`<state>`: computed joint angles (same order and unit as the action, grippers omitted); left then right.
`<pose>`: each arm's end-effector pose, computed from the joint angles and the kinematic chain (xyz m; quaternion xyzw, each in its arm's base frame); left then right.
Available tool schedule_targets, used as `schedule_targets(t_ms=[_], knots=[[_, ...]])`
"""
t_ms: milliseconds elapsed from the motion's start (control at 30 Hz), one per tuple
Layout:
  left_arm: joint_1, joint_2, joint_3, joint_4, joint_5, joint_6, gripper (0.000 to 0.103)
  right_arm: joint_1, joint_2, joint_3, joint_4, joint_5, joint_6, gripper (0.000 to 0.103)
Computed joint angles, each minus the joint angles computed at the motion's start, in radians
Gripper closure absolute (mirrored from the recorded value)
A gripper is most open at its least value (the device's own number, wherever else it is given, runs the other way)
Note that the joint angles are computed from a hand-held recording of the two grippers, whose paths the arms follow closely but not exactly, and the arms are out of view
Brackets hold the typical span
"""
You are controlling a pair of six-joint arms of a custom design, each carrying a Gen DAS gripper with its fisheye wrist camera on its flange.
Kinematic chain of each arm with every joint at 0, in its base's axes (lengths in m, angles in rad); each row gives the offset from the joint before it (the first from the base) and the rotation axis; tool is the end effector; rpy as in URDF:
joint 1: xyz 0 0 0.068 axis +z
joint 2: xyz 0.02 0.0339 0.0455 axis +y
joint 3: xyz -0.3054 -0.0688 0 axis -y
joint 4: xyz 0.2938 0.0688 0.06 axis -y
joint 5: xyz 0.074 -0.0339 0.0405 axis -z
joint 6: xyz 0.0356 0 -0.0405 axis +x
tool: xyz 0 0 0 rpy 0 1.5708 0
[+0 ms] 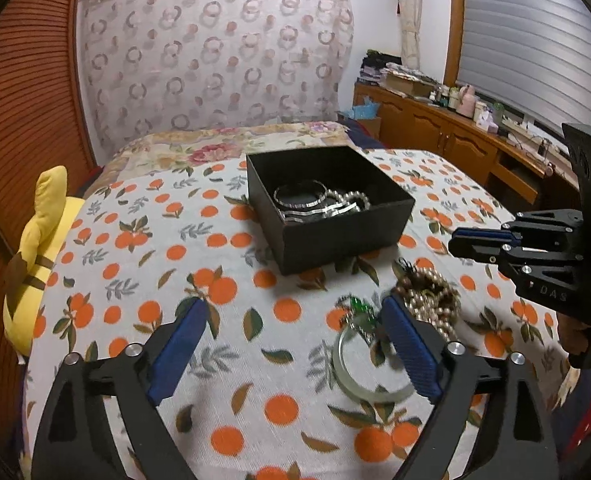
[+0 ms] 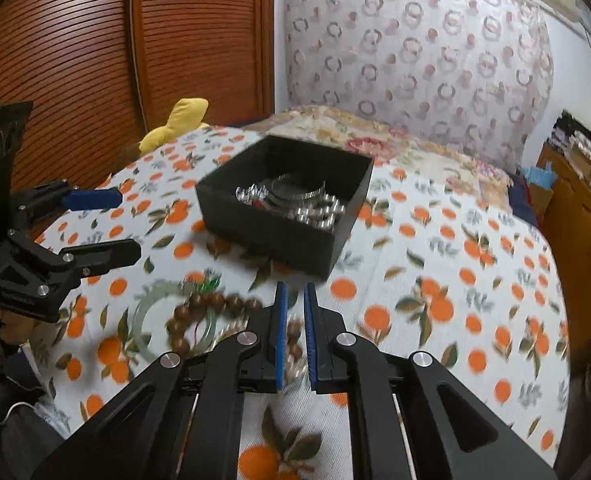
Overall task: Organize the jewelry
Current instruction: 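Close the right gripper on the brown wooden bead bracelet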
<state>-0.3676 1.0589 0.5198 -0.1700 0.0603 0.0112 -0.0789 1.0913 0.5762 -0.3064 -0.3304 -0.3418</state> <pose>0.2199 -0.0870 0.2091 0.1834 0.8896 -0.1010 0.4060 0.2379 -0.0072 0.2131 -0.1800 0.9022 0.0743 0.3850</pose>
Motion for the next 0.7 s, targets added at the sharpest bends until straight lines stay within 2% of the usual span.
schedule_targets(t_ms=[133,200,500,700], knots=[[-0.011,-0.011,-0.016,-0.018,-0.023,0.003,0.008,0.009,-0.019,-0.037,-0.011,-0.016,-0.003,0.092],[-0.007,-0.011,-0.024,-0.028,-0.029,0.007,0.008,0.031,-0.027,-0.052,-0.009,-0.017,0.006,0.087],[0.054,0.0,-0.048,-0.047,-0.02,0.035,0.008,0.18,-0.03,-0.064,-0.009,0.028,0.047,0.085],[0.097,-0.002,-0.055,-0.055,0.002,0.044,0.008,0.245,0.0,-0.054,-0.002,0.063,0.048,0.077]])
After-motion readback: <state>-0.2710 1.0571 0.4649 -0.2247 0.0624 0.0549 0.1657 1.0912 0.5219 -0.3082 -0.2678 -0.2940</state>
